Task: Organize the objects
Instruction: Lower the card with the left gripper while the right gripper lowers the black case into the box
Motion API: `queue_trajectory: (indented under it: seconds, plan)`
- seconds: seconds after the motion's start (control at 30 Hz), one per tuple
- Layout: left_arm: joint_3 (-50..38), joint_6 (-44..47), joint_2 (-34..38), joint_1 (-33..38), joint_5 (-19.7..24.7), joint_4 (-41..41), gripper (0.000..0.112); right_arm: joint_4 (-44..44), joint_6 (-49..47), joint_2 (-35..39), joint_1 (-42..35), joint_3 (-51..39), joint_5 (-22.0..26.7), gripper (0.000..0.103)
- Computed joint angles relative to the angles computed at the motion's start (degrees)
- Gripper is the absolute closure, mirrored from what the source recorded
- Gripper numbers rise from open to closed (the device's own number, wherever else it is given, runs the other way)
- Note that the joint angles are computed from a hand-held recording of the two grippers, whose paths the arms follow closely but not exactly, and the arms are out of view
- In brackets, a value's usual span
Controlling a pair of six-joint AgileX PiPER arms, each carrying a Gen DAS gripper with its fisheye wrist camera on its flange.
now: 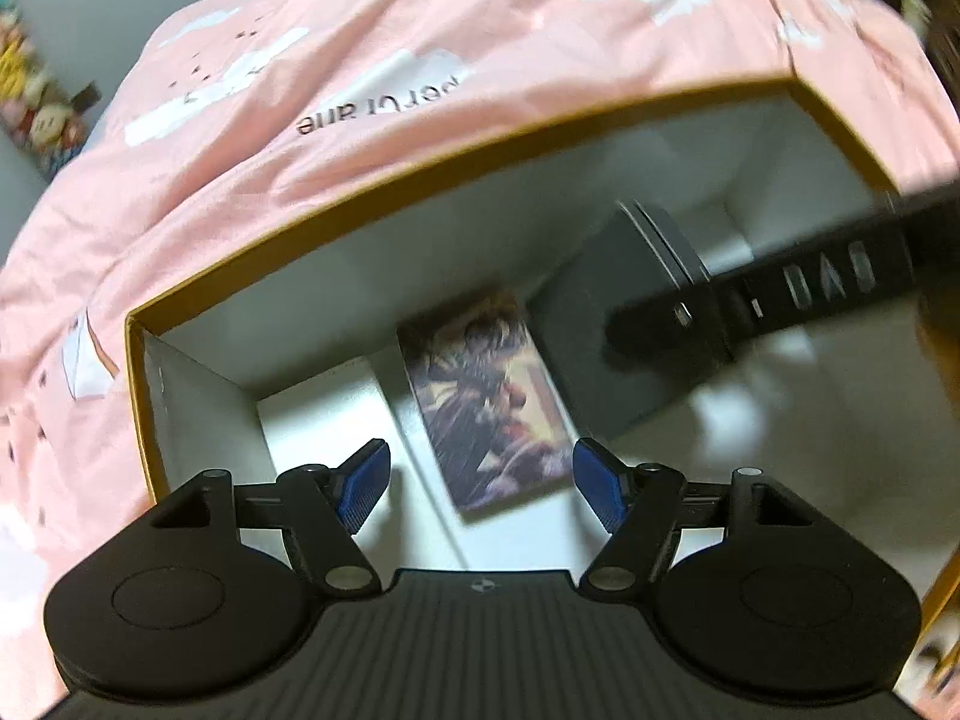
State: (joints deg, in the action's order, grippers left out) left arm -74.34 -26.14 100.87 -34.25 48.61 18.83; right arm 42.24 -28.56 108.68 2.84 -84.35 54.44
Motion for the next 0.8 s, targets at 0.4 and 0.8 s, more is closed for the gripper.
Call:
queue_trajectory:
  seconds: [0.4, 0.8]
  plan:
    - [0.54, -2.53, 3.38, -3.18, 0.7, 7.68, 0.028, -2.74, -1.38, 2.31, 0.84, -3.7, 2.14, 0.058]
    - [3.2, -6.1, 1.96, -4.74, -0.41, 9.78, 0.031, -19.59, -6.59, -0.89, 6.11, -2.43, -1.52, 0.033]
